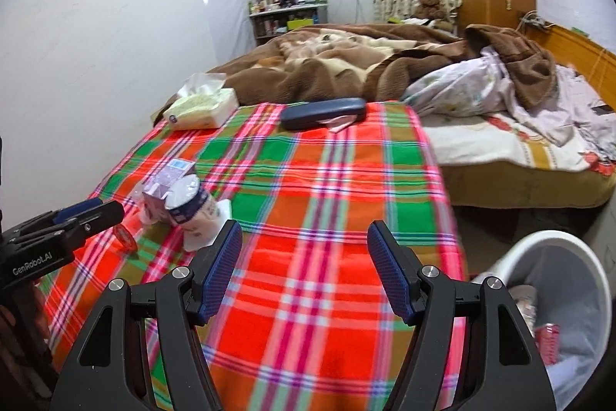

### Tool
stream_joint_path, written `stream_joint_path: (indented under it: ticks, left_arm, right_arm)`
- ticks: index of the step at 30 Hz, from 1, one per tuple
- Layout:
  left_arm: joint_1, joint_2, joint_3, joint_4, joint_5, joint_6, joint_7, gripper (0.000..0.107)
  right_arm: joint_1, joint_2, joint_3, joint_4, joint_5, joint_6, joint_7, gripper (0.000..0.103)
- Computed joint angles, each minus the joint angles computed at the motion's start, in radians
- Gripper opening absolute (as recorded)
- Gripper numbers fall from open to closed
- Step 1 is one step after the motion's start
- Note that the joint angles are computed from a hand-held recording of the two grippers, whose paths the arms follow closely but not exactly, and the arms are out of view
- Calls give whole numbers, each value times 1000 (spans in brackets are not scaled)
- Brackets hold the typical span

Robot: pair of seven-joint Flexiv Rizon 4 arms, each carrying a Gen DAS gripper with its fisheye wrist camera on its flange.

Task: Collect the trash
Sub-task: 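Grasp the red-lidded cup with the left tool while the right tool grasps the white yogurt tub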

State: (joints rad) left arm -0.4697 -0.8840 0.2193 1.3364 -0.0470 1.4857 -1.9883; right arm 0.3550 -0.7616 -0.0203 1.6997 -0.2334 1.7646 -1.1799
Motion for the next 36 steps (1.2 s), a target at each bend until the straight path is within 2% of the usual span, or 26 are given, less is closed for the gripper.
stream_joint_path:
  ticks: [1, 6, 8, 12, 14, 17, 19, 21, 26, 28, 31, 33, 35, 36]
  left_arm:
    - [4, -1, 8, 3, 1, -7, 0, 60]
    - [62, -4, -39, 29, -17, -6, 19, 61]
    - [47, -11, -3, 27, -20, -31, 1, 61]
    - [70, -28, -13, 8, -9, -65, 14, 61]
    - [85, -39, -24, -10, -6, -87, 25, 61]
    - [134, -54, -87, -22, -14, -63, 66, 62]
    - [141, -65, -87, -40, -28, -94, 72, 62]
    - [152, -69, -99, -41, -32, -82, 80, 62]
    - [191, -76, -157, -34, -58, -66, 134, 63]
    - [209, -67, -188, -13, -74, -59, 156, 63]
    - [200, -47, -187, 28, -68, -18, 189, 63]
    - [218, -37, -227, 52, -75, -18, 236, 63]
    - [190, -32, -190, 59, -74, -27, 225, 63]
    - [193, -31, -199, 69, -83, -8, 242, 64]
  right_arm:
    - [-10, -7, 18, -15, -8, -16, -1, 69]
    - [-90, -63, 162, -97, -59, -77, -36, 69]
    - [-118, -83, 215, -124, -75, -104, -61, 69]
    - [-133, -117, 269, -172, -86, -134, -111, 69]
    - [-132, -128, 281, -190, -84, -148, -133, 69]
    - [-124, -148, 291, -227, -76, -180, -158, 69]
    - [-127, -160, 306, -250, -65, -206, -175, 69]
    - [-128, -170, 319, -271, -51, -228, -193, 69]
    - [-93, -184, 283, -308, -21, -255, -212, 69]
    - [-100, -194, 301, -328, -9, -275, -228, 69]
    - [-92, -203, 295, -345, 2, -273, -250, 69]
    - [-91, -209, 298, -358, 10, -280, -260, 69]
    - [-97, -217, 315, -373, 20, -294, -275, 69]
    - [-95, -220, 315, -380, 25, -300, -279, 69]
